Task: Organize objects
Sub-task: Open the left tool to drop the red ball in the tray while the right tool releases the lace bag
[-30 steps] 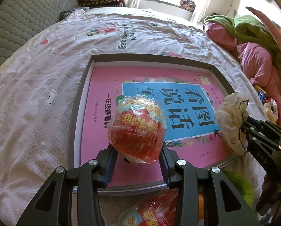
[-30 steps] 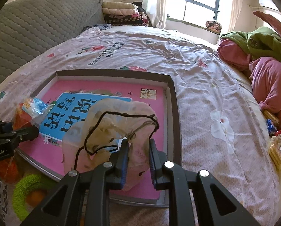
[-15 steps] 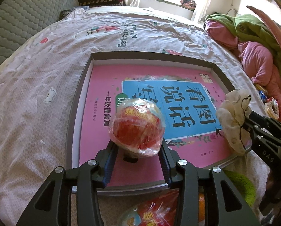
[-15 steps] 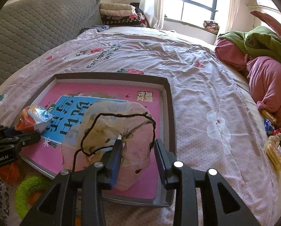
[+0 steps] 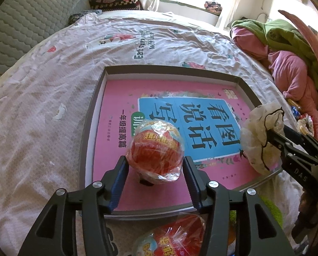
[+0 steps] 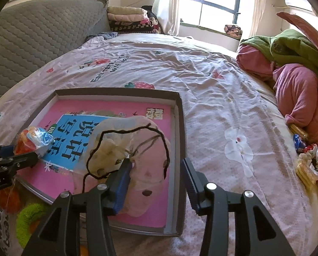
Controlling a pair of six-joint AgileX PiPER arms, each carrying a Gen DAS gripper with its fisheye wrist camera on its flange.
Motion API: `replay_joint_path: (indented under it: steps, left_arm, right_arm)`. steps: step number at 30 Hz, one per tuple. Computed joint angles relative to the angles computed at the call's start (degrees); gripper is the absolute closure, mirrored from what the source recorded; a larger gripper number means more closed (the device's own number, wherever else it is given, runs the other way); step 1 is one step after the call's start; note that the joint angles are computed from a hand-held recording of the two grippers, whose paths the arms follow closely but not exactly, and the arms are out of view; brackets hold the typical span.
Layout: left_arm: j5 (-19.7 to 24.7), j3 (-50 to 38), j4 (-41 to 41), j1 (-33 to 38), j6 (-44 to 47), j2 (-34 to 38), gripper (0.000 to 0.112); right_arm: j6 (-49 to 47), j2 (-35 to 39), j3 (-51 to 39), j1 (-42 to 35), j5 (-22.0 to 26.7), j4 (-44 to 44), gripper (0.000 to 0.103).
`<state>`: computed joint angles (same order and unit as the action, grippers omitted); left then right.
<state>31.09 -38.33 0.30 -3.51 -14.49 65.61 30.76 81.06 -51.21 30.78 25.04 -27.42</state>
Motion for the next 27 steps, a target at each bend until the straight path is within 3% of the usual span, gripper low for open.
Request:
replay_joint_path:
  steps: [27]
  left_arm:
    - [3.0, -1.4, 2.9, -2.9, -3.5, -4.6, 0.048]
  right_arm:
    - [-1.0, -4.8, -0.7, 2.5, 0.6, 1.1, 0.044]
